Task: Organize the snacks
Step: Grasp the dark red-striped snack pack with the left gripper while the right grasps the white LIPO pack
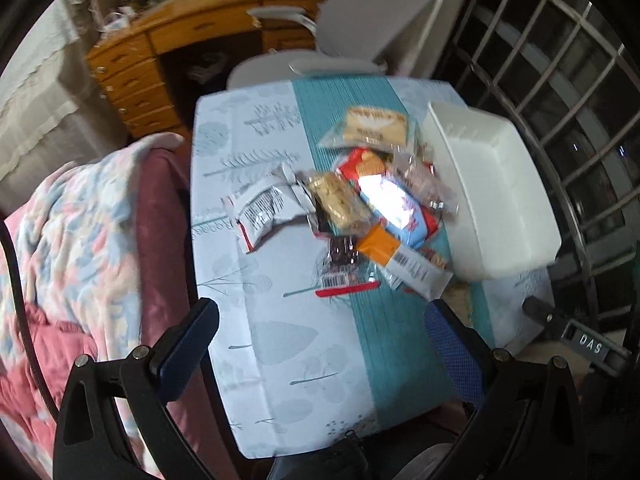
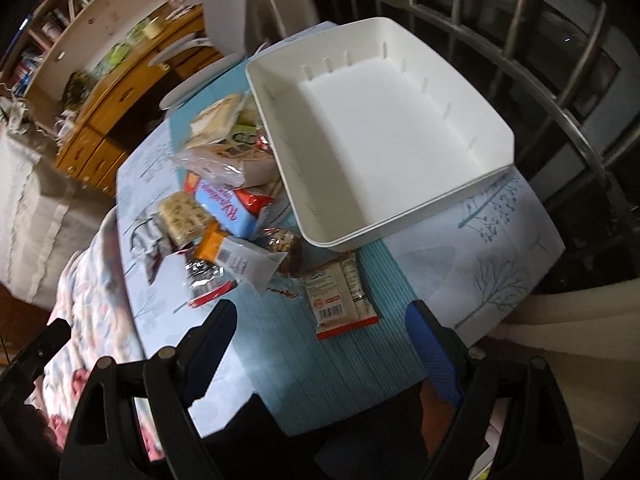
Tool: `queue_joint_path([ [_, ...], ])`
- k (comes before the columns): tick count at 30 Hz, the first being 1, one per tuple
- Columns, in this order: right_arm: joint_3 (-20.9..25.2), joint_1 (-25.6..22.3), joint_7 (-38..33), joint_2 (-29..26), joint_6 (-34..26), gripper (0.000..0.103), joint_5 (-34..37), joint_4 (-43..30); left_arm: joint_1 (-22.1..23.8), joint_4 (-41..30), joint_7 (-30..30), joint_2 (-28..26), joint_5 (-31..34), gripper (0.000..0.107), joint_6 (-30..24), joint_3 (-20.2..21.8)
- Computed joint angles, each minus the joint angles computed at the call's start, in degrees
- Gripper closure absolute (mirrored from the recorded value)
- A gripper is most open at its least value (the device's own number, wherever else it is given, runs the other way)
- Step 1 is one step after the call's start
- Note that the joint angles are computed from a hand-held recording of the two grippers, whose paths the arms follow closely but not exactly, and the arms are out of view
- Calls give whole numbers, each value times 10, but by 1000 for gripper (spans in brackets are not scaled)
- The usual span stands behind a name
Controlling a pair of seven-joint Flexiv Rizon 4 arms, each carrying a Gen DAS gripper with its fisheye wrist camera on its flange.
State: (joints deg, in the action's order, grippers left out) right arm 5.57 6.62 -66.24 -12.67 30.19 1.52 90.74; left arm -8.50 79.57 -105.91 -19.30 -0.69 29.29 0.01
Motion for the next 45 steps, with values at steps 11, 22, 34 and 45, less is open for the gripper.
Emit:
queue_joint_path([
  [11,5,13,20,32,88,16,-63,105,24,-11,89,-72,-62,5,-26,-13],
  [22,8,10,-65,-22,113,16,-47,115,19,-95,48,-178,-82,5,-63,-13],
  [34,7,7,-160,-90,38,16,-41,49,12,-196,4,-271,-66,12,-117,-3],
  [45,5,-13,-196,-129,1,30,-18,0,17,-287,-6,-336,-70,14,-160,-4],
])
